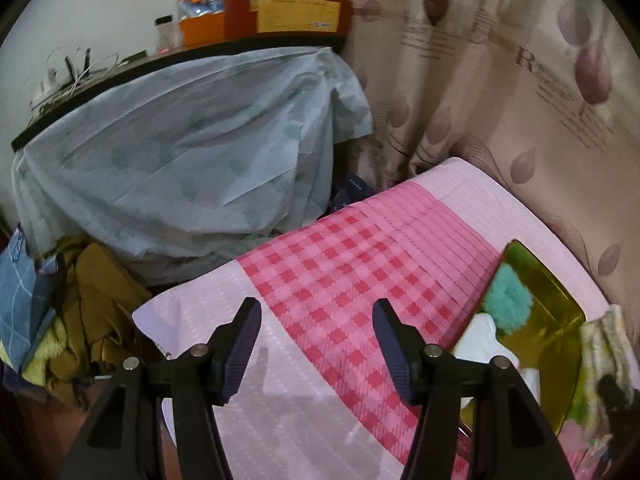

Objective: Organize soft objects
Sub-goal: 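Lower the patterned towel into the gold tin and open the right gripper, then move the right gripper back toward the packets on the bed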

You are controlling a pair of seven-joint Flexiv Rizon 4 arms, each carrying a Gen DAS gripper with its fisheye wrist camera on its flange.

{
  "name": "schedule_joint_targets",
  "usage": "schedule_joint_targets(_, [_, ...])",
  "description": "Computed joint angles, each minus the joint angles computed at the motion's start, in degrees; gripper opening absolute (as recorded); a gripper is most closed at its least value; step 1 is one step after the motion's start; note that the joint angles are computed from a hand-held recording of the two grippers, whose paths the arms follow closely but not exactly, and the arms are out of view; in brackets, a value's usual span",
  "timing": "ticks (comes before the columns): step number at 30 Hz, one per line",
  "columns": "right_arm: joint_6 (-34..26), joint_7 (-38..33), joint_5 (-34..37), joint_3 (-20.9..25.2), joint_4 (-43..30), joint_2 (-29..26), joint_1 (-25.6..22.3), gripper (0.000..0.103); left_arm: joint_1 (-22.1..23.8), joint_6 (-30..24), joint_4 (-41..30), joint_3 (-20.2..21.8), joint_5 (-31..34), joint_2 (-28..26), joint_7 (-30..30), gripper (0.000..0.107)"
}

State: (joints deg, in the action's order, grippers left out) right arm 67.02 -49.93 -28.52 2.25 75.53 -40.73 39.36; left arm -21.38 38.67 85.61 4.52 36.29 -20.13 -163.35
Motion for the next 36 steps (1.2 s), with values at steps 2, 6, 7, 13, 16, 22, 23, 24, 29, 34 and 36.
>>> schedule_joint_targets(2, [-2.3, -1.2, 0.8, 0.9, -3.6, -2.2, -0.1, 0.034, 0.1, -0.1, 0.4, 0.1, -0.3, 0.2, -0.7, 0.059])
schedule_joint_targets(6, [-7.3, -3.7, 3.1, 2.1, -11.2, -6.7, 0.0, 0.034, 0.3, -0.3, 0.5, 0.1, -0.4, 0.4, -1.0, 0.059])
schedule_joint_targets(7, [-8.1, -4.1, 3.5, 2.0, -12.5, -7.5, 0.2, 0.035, 0.4, -0.5, 0.5, 0.0, -0.4, 0.3, -0.9, 0.059])
schedule_joint_targets(13, [-12.4, -7.0, 6.9, 2.6, -17.9, -11.1, 0.4, 0.036, 0.9, -0.5, 0.9, 0.0, -1.1, 0.5, -1.5, 0.059])
schedule_joint_targets(16, [-13.1, -7.7, 7.9, 2.6, -18.5, -11.6, 0.6, 0.042, 1.0, -0.7, 0.9, -0.1, -1.3, 0.4, -1.5, 0.059])
schedule_joint_targets(22, [-10.7, -7.6, 8.2, 1.6, -16.4, -10.3, 0.9, 0.06, 0.8, -0.9, 0.4, -0.1, -0.8, 0.1, -0.8, 0.059])
schedule_joint_targets(23, [-9.7, -7.4, 8.0, 1.4, -15.6, -9.8, 1.0, 0.06, 0.7, -1.0, 0.3, -0.1, -0.8, 0.0, -0.8, 0.059])
schedule_joint_targets(24, [-8.7, -6.8, 7.7, 1.0, -14.4, -9.0, 1.1, 0.061, 0.6, -1.0, 0.2, -0.1, -0.7, 0.0, -0.8, 0.059])
schedule_joint_targets(29, [-1.9, -4.0, 5.8, -0.3, -6.7, -3.9, 1.3, 0.064, 0.1, -1.5, -0.2, 0.0, 0.0, -0.1, -0.7, 0.059])
schedule_joint_targets(34, [6.3, 3.8, 0.7, -4.7, 7.1, 4.2, 2.0, 0.064, -0.2, -1.6, -0.8, -0.3, 0.7, -0.4, 0.4, 0.059])
schedule_joint_targets(36, [8.3, 8.1, -2.7, -7.4, 12.7, 7.4, 2.6, 0.064, -0.6, -1.9, -1.5, -0.3, 1.1, -0.7, 0.9, 0.059])
